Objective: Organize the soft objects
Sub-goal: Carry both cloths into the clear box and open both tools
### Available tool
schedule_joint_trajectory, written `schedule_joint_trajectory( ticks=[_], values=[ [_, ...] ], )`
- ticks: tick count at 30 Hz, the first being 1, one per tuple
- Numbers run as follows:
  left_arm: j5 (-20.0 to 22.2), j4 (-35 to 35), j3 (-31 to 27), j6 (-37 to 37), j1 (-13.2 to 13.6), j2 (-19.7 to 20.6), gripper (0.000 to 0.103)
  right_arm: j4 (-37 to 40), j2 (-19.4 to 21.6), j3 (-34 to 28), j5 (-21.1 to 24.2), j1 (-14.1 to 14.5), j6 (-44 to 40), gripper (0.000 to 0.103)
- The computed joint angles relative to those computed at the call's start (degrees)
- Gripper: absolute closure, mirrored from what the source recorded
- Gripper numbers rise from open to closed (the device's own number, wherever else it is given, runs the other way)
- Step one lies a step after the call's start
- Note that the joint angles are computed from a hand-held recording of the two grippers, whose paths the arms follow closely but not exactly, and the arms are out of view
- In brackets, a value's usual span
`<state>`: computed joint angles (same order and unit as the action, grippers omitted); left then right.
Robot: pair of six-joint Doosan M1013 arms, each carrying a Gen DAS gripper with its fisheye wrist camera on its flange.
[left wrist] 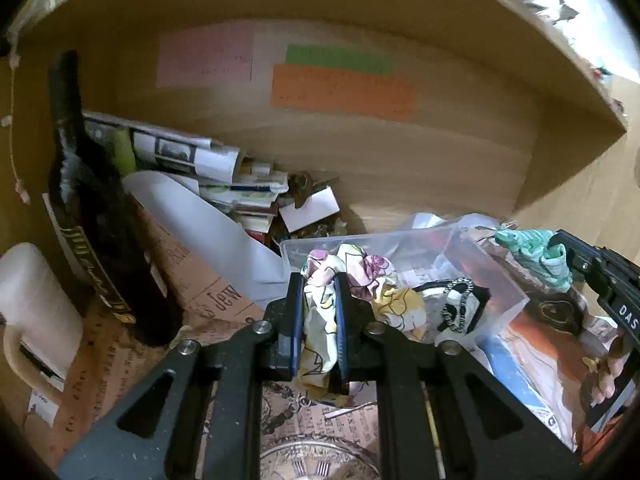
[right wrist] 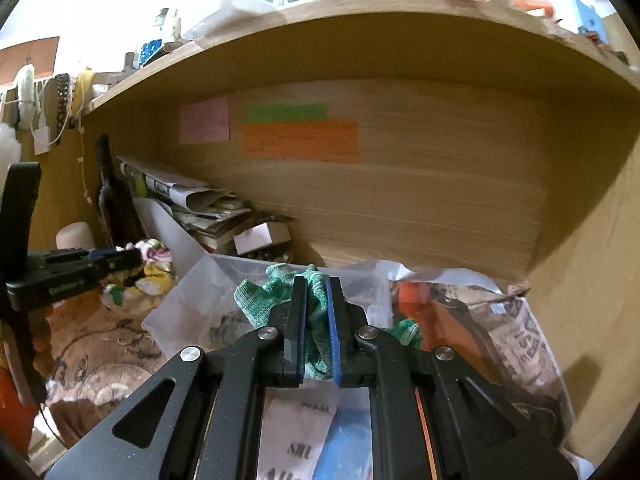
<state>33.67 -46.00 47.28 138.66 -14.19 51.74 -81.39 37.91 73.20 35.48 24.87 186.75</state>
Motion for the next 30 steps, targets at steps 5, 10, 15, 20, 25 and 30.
schedule_joint_trajectory(
  ticks=[5, 10, 15, 20, 25, 30],
  values=[
    [2.4, 7.8, -4.2, -7.9, -0.9, 2.4, 0.090, 3.9, 1.7, -2.4, -3.0, -0.8, -4.4, 0.095],
    [4.7, 12.9, -7.0, -10.7, -1.7, 4.3, 0.090, 13.5, 4.2, -6.3, -4.3, -1.6, -14.6, 0.095],
    [5.2, 15.1, -7.6, -11.4, -2.1, 5.1, 0.089, 23.2, 6.8, -10.0, -2.8, -2.0, -24.5, 0.095],
    [7.8, 15.5, -9.6, -12.0, -2.1, 6.3, 0.086, 31.1, 8.2, -12.2, -0.8, -2.4, -32.6, 0.095],
    [7.0, 14.1, -7.9, -9.7, -1.9, 5.4, 0.077, 32.7, 8.3, -12.6, 0.2, -2.5, -34.1, 0.091],
    [4.8, 11.9, -4.6, -6.8, -1.8, 3.6, 0.063, 32.0, 7.5, -11.6, 0.0, -2.5, -32.5, 0.068]
  ],
)
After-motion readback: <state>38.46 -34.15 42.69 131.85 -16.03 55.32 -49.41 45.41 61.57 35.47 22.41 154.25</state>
